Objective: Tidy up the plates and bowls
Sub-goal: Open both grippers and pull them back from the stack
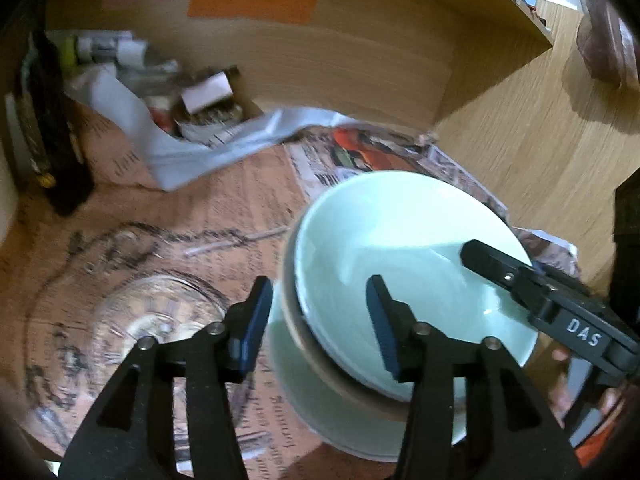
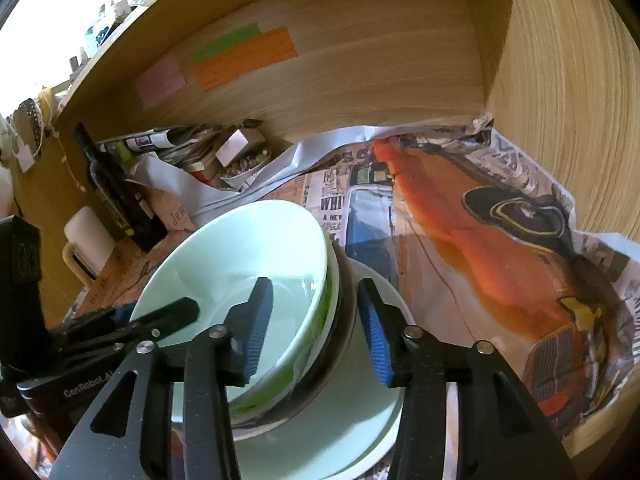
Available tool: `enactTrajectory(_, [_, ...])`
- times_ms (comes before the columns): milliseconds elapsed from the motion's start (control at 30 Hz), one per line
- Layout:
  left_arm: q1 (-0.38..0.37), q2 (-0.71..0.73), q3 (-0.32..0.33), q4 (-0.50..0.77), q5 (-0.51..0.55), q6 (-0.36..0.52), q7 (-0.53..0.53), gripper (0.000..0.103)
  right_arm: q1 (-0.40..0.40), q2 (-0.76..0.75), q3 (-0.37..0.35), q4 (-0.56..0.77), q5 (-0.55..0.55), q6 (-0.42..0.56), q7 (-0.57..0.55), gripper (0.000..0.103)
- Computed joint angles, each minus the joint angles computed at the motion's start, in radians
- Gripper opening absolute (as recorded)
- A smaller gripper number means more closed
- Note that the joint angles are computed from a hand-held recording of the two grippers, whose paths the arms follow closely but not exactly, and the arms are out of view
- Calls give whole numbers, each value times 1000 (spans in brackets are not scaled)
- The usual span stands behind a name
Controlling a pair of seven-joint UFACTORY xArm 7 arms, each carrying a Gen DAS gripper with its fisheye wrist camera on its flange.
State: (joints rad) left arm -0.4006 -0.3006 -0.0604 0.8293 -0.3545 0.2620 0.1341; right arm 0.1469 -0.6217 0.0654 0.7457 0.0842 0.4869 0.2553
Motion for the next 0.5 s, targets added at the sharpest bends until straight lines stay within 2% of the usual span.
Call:
enactTrajectory(67, [19, -22, -18, -21, 32, -24, -19, 60, -11, -10, 13, -3, -18, -2, 5, 50])
enactTrajectory(133, [29, -41, -24, -34, 58, -37, -36, 60, -14, -23, 17, -9, -26, -9, 8, 53])
enactTrajectory(300, [13, -106, 0, -63, 81, -59, -38, 63, -11, -60, 14, -16, -32, -24, 7, 54])
enactTrajectory(500, [7, -212, 5, -107, 121, -128, -54, 67, -22, -124, 35, -16, -59, -56, 9, 58])
